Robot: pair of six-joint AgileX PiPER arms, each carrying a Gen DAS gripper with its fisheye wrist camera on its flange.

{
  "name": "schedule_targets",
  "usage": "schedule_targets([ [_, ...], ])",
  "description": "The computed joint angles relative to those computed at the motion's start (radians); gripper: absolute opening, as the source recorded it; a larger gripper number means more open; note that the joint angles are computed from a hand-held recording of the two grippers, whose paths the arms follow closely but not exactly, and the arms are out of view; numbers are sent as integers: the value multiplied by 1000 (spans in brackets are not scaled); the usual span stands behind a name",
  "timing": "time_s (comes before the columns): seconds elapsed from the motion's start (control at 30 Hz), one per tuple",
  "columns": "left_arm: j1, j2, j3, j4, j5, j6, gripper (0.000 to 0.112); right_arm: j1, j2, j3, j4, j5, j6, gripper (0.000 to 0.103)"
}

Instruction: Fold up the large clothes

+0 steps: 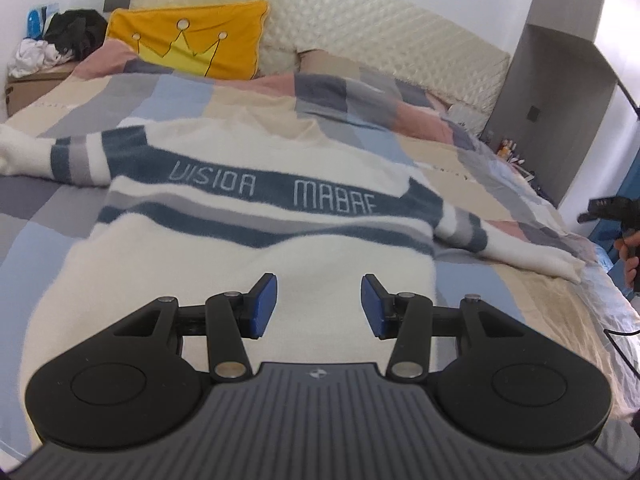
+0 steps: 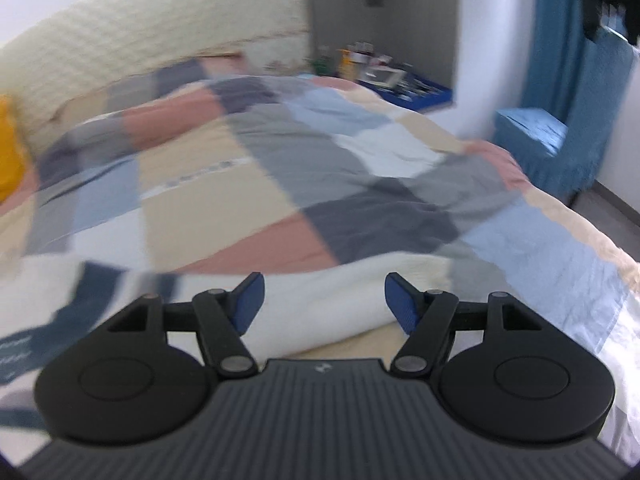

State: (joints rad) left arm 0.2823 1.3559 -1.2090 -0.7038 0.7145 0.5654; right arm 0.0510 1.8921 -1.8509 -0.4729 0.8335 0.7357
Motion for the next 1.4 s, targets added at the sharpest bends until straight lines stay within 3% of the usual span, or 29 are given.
schedule_targets([
  [0.13, 39, -45, 28, -58, 19, 67, 53, 133, -74, 10, -13, 44, 19, 69],
  [0.27, 107, -70, 40, -167, 86, 152, 53, 278, -124, -29, -21, 80, 22, 69],
  [0.6, 214, -127, 119, -325, 138, 309, 53, 624, -145, -110, -131, 208, 124, 69],
  [0.8, 226, -125, 133, -336, 162, 321, 53, 794, -191, 72, -258, 126, 408, 69],
  [1.1, 213, -130, 159, -316, 189, 329, 53, 896, -252, 380, -386, 40, 754, 69],
  [1.23, 160, -103, 158, -278, 197, 304, 53, 861, -228, 403, -420, 61, 775, 69],
  [1.33, 99, -90, 167, -232, 167, 282, 53, 797, -241, 427, -369, -15, 799, 69],
  [1.4, 59, -77, 174, -204, 152, 263, 53, 792, -238, 436, -397, -20, 830, 69],
])
